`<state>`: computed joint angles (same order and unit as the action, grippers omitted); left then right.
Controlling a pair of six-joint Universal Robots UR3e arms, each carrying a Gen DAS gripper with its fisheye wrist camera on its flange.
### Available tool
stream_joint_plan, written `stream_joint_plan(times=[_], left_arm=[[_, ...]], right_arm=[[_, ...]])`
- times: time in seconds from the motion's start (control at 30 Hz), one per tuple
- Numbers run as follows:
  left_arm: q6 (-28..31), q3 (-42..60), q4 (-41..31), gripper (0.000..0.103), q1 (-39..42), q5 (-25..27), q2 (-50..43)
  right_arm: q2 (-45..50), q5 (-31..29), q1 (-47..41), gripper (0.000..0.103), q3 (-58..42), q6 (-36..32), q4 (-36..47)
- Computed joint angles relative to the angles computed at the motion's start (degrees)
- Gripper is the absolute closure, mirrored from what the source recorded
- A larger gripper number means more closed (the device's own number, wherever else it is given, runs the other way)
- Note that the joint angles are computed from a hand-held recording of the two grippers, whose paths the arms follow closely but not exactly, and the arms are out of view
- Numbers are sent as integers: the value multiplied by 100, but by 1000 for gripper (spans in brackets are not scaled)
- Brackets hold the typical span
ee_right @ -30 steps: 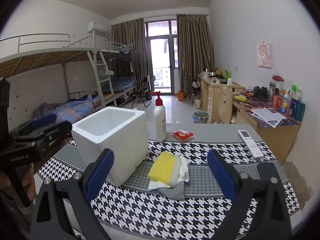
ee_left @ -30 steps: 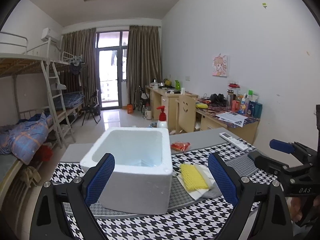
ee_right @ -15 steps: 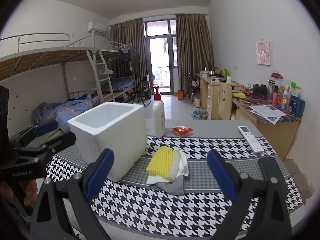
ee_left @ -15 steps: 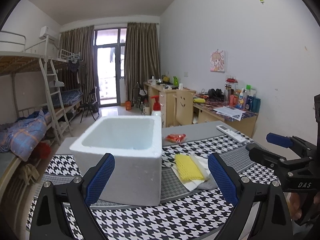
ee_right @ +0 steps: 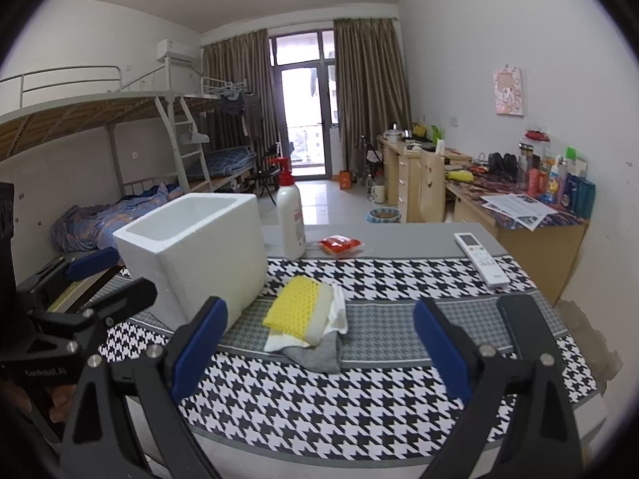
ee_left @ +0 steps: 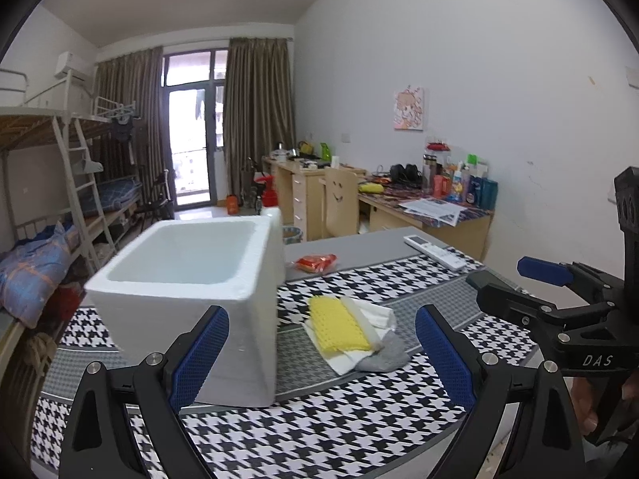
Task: Organize soft objects
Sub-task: 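Move the left tool toward the yellow mesh sponge on the white cloth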
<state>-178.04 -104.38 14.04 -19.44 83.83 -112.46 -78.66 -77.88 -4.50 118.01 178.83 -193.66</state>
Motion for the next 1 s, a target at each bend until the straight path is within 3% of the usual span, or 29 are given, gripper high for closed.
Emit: stream_joint_plan(times=[0.4, 1.0], left_arm=[[-62, 799, -570, 8, -348, 109, -608], [-398, 2616, -1616, 8, -649, 658, -1915]], right_arm=[[-24, 308, -467, 7, 200, -216, 56], [554, 643, -836, 7, -392, -627, 584]])
